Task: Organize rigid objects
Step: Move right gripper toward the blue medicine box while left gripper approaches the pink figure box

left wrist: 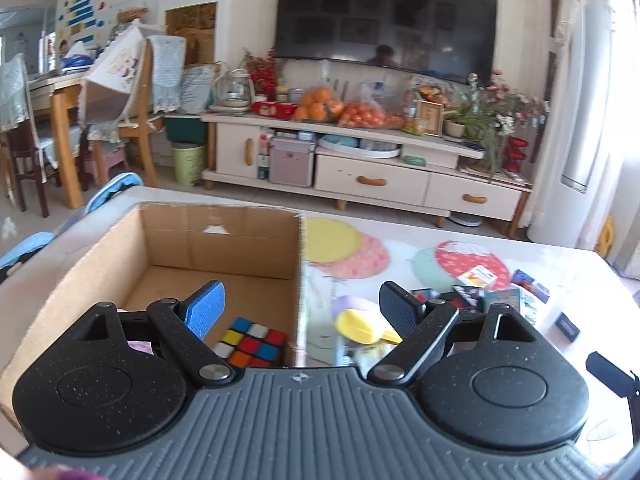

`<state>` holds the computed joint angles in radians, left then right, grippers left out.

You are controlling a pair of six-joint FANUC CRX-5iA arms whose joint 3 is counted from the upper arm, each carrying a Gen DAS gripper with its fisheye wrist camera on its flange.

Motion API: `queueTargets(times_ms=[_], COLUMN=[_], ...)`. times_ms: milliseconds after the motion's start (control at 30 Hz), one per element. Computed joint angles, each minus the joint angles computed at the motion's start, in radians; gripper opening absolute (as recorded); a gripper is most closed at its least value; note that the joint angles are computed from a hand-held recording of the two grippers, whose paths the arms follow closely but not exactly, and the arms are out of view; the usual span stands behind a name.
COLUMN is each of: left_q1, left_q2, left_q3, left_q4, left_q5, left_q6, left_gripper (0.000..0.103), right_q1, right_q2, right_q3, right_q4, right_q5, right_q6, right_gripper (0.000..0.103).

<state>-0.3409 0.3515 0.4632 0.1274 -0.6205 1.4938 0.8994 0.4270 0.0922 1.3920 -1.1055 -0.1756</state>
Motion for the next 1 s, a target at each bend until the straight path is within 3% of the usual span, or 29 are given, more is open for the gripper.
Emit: queueTargets(times_ms=[267, 567, 667, 1000], left_q1=[-0.001, -0.010, -0.024, -0.070], left_q2=[0.006, 0.027, 0.030, 0.054], left_q3=[-0.040, -0.046, -0.053, -0.062], left_q4=[0.103, 0.208, 0.214, 0.264], left_q5=[0.039, 0.000, -0.005, -0.033], left_q6=[-0.128, -0.250, -0.276, -0.376], left_gripper=[0.103, 0.103, 0.103, 0.103], right_q1=[-0.020, -0.071, -0.102, -0.216], right_q2=[-0.051, -0.088, -0.112, -0.182], right_q3=[-0.079, -0.128, -0.163, -0.246], right_q4=[-0.033, -0.155, -0.175, -0.175], right_q5=[-0.112, -0.215, -0.196, -0.008], right_q6=[-0.103, -0.165, -0.209, -0.321], right_gripper=[0.098, 0.100, 0.102, 0.102])
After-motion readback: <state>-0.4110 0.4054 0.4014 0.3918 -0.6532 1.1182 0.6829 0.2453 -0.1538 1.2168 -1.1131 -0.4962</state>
